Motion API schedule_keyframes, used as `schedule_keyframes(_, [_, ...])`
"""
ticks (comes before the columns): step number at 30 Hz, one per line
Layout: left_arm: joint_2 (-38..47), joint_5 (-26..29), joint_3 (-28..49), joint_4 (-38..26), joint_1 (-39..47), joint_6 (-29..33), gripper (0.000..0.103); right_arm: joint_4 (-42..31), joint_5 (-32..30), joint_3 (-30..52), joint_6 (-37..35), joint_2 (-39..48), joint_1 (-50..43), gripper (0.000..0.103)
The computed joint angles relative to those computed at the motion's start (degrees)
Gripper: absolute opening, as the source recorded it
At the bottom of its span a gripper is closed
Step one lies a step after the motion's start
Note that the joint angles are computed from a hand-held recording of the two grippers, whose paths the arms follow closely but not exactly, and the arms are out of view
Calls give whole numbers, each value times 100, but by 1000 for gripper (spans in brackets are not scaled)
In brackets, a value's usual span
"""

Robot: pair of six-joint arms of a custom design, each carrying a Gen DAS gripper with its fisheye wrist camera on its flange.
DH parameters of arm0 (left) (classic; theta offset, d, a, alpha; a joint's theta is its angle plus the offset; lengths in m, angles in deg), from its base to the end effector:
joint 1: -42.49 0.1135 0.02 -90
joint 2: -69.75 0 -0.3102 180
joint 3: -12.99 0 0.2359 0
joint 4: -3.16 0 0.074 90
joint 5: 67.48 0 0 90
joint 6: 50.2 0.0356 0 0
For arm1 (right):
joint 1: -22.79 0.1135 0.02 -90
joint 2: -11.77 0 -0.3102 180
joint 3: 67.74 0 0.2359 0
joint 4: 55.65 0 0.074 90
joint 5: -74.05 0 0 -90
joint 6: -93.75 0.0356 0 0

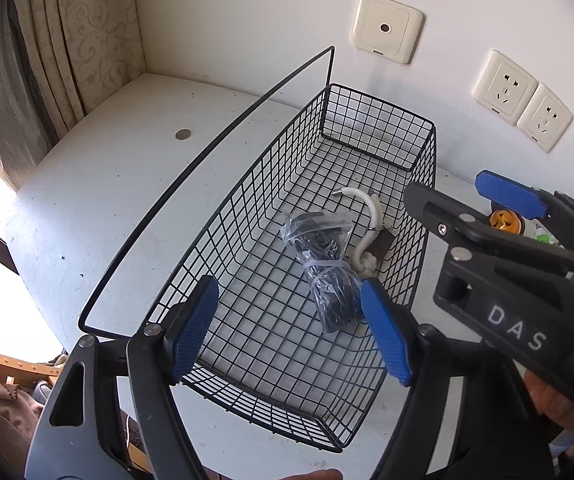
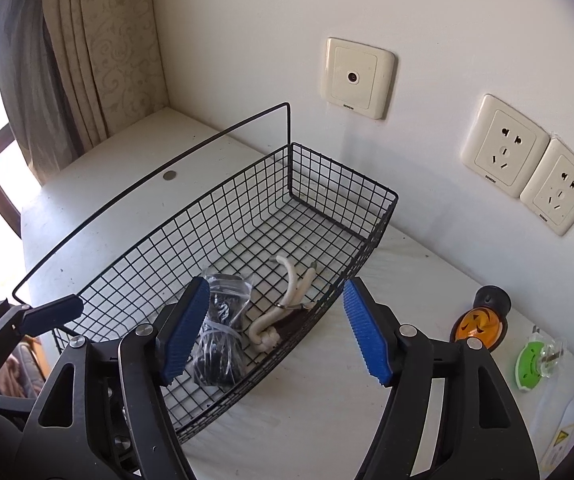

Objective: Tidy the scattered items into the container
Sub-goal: 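Withdraw both open tools from the basket toward the remaining items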

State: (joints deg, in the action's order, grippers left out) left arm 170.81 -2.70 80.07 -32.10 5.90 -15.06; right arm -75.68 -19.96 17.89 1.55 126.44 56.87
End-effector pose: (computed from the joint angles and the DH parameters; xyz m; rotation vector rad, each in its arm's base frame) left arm 0.2602 -0.1743 0.1868 -0.5137 2.5288 0.0645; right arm 0.3527 0.2416 0.1981 -0.7940 2.3207 0.3339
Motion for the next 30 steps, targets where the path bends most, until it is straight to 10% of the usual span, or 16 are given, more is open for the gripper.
schedule_keyframes(30, [256, -392, 860, -567, -609, -4, 71, 462, 140, -1153, 38, -977, -700, 71])
